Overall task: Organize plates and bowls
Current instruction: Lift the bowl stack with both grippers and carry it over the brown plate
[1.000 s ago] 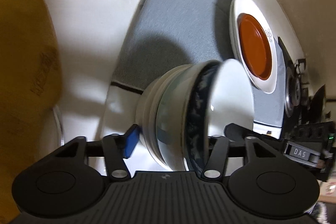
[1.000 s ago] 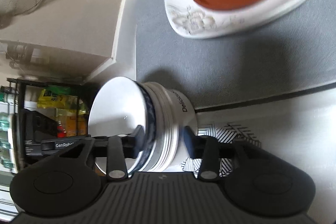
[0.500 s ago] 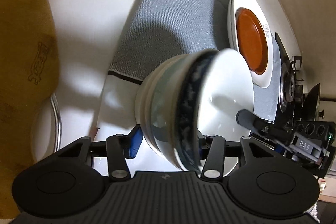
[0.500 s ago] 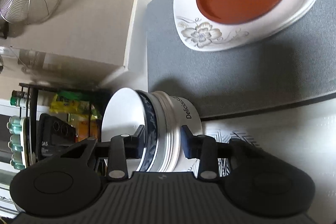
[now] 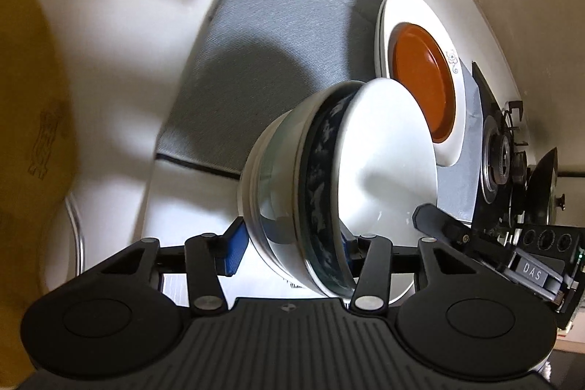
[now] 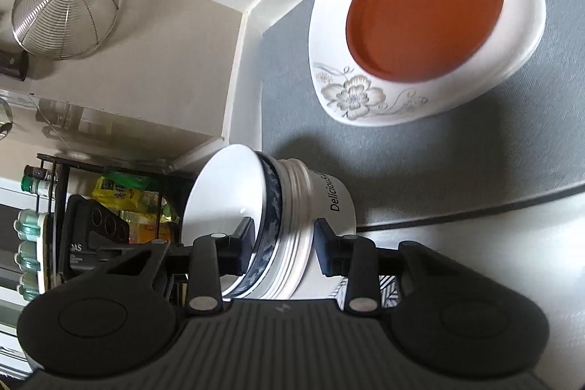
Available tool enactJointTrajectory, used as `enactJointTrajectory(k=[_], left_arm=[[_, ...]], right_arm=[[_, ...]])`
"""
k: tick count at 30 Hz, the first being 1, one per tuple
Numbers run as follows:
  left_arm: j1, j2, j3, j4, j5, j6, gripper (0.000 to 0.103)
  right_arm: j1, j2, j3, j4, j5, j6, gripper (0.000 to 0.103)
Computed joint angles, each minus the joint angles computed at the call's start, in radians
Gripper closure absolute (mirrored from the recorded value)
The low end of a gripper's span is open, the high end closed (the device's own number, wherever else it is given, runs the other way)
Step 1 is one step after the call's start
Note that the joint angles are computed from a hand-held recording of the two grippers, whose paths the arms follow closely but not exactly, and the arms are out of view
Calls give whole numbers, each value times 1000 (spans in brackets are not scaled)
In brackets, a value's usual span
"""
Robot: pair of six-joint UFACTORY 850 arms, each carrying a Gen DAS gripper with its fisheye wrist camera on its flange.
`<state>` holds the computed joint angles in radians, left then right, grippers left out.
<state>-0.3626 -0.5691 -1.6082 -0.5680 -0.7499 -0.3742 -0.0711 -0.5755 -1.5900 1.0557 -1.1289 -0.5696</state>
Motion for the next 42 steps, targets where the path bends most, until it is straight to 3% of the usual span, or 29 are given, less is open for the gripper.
enactJointTrajectory(k=[8,12,17,34,42], left_arm=[[-12,-16,-13,46,9,8,54],[-2,-29,-5,-18,25,54,51],[-26,-15,-22,111,42,-11,59],[-39,-44,-139,184,17,-70,57],[-50,-137,-329,251,-45,-109,57]], right_arm=[[3,-3,6,-58,26,24,67],[11,-27,1,-67,41,52,55],[0,-7,11,-21,31,18,68],[7,14,-64,-73,91,-4,69],[-18,-30,-157,-41,104,5,69]])
